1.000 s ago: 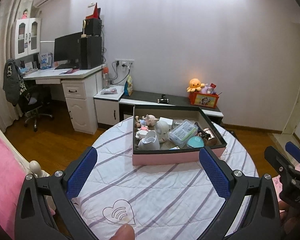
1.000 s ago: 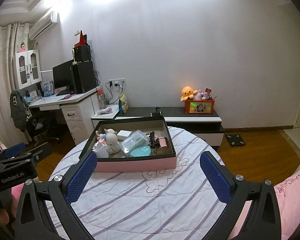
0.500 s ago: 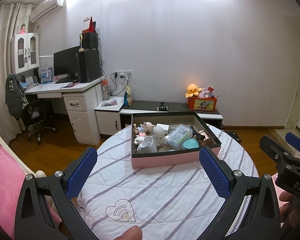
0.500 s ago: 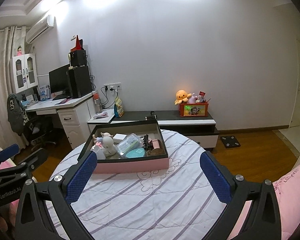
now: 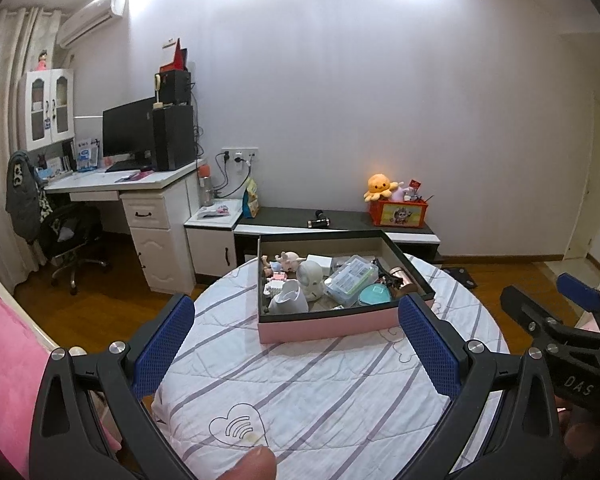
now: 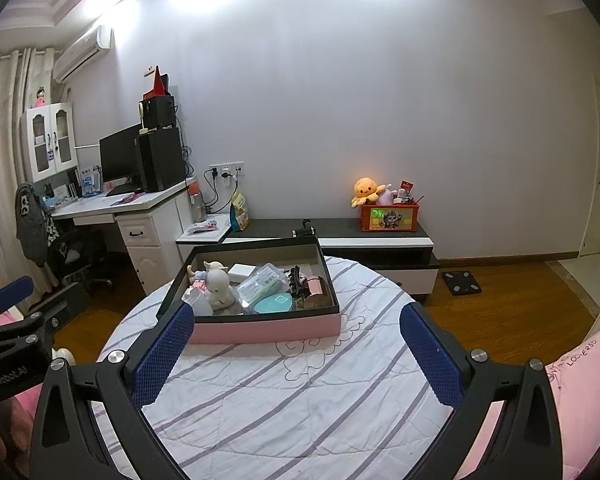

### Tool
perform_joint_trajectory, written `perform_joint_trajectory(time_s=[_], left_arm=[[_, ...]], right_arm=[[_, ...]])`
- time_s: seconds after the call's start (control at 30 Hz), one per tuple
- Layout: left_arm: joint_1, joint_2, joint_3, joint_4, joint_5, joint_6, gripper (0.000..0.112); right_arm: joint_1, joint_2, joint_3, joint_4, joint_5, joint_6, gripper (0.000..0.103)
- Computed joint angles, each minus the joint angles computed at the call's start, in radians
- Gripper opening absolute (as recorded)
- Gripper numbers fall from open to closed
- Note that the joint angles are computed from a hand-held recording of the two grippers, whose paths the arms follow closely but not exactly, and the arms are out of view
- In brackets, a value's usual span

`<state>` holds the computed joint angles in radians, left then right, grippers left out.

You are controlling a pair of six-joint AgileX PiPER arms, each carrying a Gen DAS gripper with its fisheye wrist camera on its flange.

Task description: Organize rigid objects

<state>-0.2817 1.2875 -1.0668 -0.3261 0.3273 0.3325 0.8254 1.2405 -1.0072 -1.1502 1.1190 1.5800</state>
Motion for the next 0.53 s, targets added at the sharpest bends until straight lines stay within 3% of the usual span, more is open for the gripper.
perform_joint_trajectory(time_s=[0.07, 0.4, 0.53], left_arm=[[-0.005, -0.004, 0.004, 0.007, -0.014, 0.005, 0.103], [0.041, -0.001, -0.005, -0.290, 0.021, 0.291, 0.103], [0.037, 0.000, -0.002, -0.287, 0.015, 0.295, 0.103]], right_arm=[[-0.001, 0.000, 0.000, 0.000, -0.001, 0.000, 0.103], [-0.018, 0.003, 0.006, 0.012, -0.015, 0.000, 0.103], [-0.028, 0.001, 0.011, 0.016, -0.023, -0.001, 0.103]])
